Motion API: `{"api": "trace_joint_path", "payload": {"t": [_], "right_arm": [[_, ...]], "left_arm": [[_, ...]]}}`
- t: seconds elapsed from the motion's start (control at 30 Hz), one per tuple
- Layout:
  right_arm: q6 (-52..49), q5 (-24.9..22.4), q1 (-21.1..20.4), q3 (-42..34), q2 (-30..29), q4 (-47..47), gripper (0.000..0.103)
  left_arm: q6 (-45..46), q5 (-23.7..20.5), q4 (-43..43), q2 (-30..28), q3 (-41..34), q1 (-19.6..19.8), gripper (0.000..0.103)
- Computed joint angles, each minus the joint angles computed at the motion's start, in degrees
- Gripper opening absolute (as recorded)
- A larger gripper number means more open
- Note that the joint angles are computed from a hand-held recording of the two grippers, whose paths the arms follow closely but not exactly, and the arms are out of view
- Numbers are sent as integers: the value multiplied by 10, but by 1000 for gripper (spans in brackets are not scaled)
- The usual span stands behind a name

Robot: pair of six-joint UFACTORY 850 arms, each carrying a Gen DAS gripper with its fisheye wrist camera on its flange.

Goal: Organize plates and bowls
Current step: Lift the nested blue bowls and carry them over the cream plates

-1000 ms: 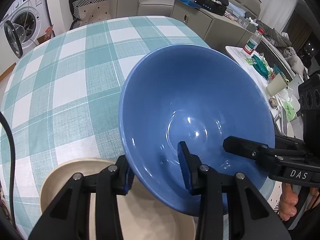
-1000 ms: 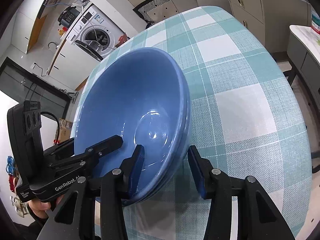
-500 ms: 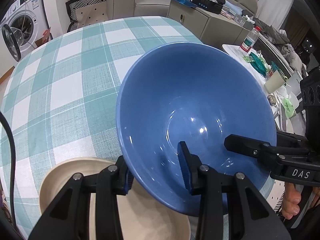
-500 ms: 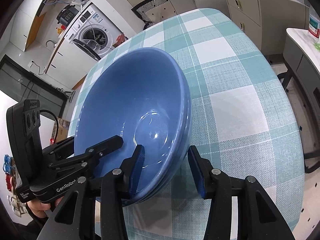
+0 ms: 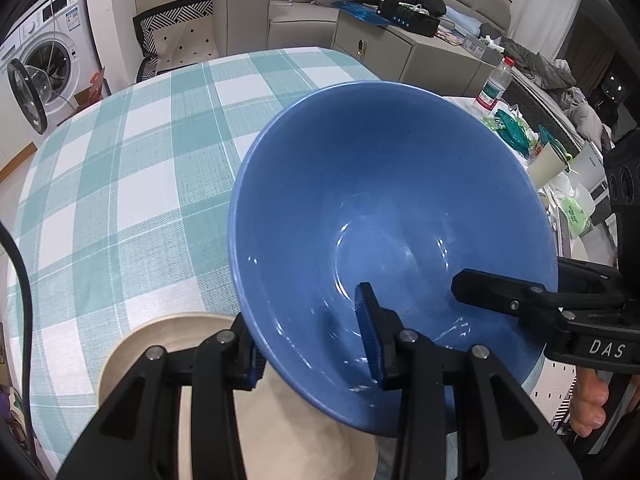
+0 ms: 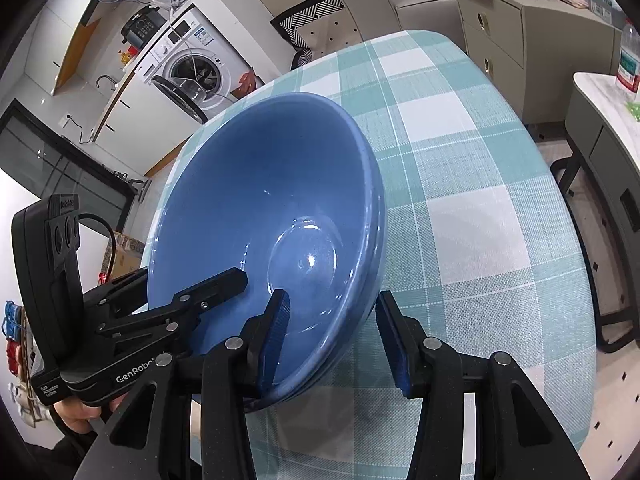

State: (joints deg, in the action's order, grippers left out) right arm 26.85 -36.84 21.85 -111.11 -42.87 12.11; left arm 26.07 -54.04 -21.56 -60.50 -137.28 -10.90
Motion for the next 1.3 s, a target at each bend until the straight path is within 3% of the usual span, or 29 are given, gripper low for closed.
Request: {"api": "trace_joint_path", "payload": {"t": [0.77, 1.3], "right_arm": [[-10, -69, 29, -103, -33, -18, 46], [-36, -111, 57, -187, -75, -25, 46]], "left_arm": [[18, 37, 8, 88, 103, 27, 38], [23, 95, 1, 156, 207, 53, 38]]}}
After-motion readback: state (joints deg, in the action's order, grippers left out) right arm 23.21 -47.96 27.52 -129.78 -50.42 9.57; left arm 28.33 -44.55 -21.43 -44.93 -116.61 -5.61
